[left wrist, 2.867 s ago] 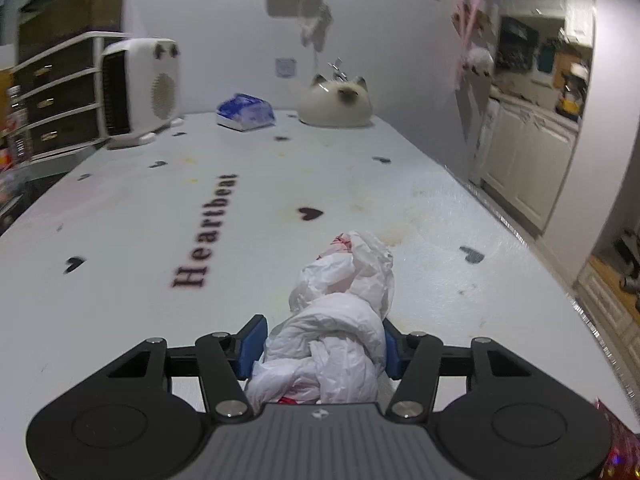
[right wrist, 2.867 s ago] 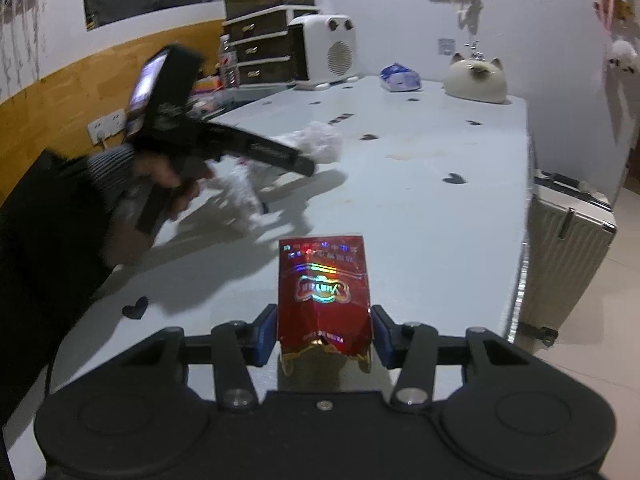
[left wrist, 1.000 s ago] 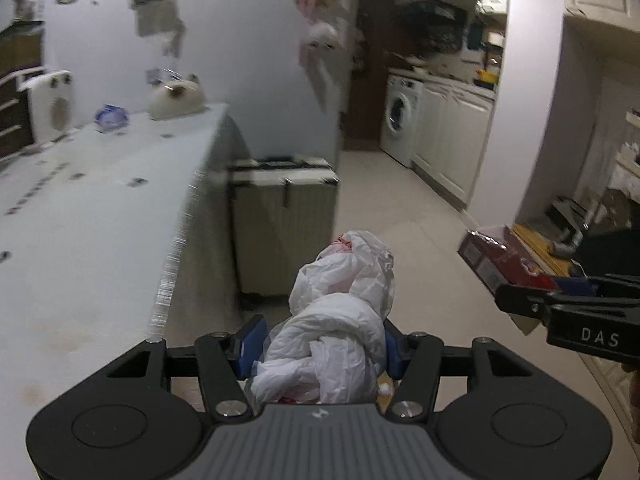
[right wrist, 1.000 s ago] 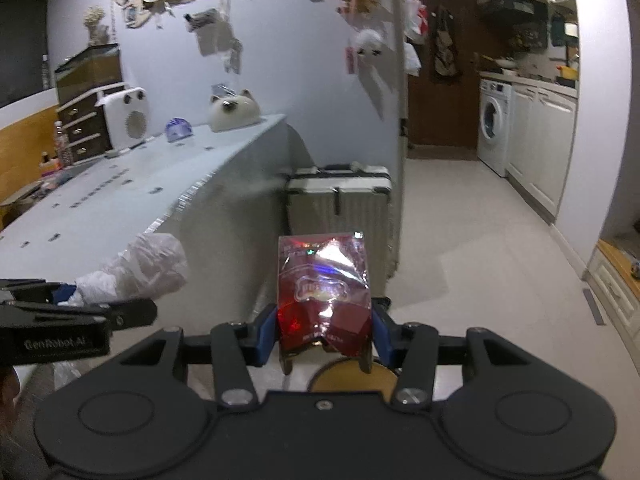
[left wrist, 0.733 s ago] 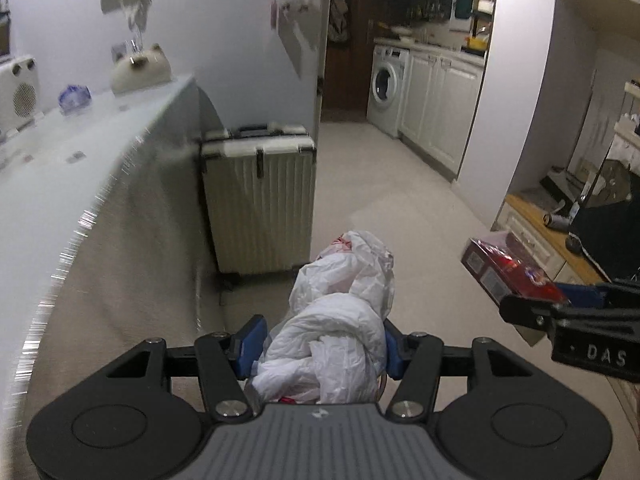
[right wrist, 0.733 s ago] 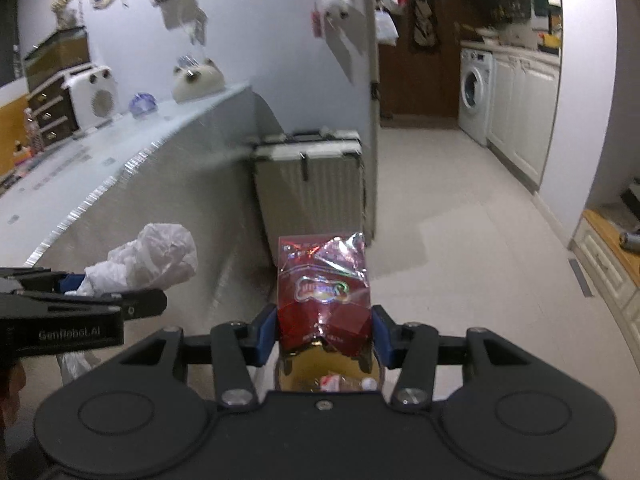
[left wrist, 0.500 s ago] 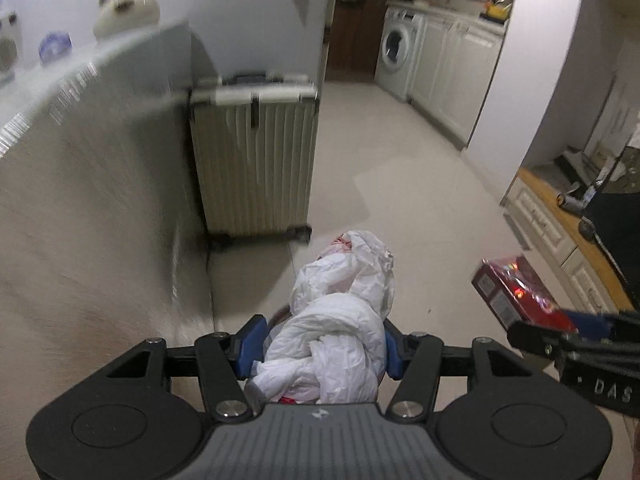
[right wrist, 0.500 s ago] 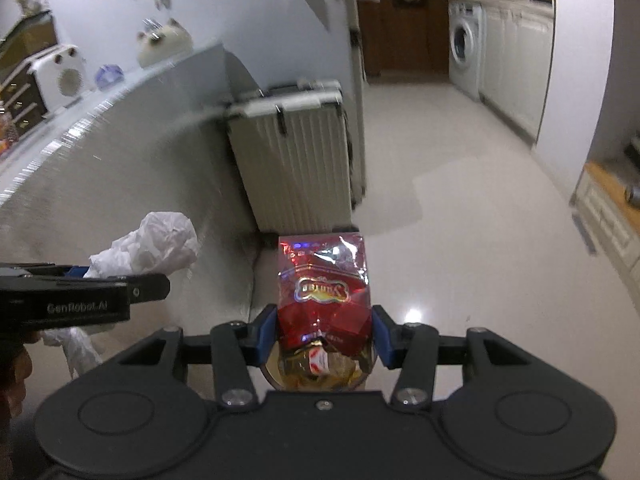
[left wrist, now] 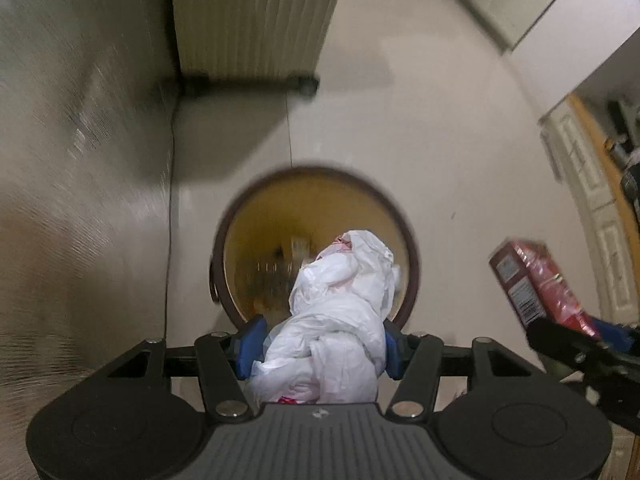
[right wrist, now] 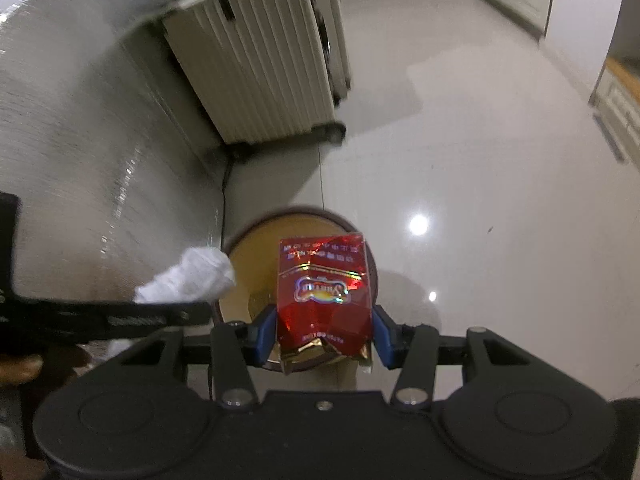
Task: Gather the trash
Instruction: 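Lower both tools into the bin and open both grippers to drop bag and packet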
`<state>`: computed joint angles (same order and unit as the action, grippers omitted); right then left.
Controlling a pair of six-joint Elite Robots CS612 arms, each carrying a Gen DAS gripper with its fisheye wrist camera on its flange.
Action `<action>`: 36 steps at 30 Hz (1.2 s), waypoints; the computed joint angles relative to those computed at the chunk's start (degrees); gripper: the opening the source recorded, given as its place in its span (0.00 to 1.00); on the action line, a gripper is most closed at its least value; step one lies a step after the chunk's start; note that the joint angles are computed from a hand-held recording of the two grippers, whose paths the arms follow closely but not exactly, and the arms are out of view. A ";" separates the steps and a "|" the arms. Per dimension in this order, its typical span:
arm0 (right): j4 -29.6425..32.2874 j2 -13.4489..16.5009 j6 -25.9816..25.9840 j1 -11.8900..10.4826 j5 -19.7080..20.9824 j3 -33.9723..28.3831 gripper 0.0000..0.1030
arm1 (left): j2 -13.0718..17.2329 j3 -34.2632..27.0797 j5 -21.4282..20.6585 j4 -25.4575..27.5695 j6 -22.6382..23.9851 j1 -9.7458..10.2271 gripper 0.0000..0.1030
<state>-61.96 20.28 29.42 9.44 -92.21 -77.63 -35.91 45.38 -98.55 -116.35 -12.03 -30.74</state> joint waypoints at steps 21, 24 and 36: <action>-4.36 -0.94 0.66 -1.18 4.31 12.30 0.49 | 14.40 -20.13 -9.29 23.21 0.98 2.48 0.88; -5.32 -1.53 0.53 -1.31 4.82 14.06 0.49 | 13.81 -18.87 -9.34 22.53 0.88 2.46 0.87; -5.15 -0.74 0.67 -1.45 5.53 13.77 0.49 | 15.68 -21.52 -8.54 23.84 8.06 1.60 0.17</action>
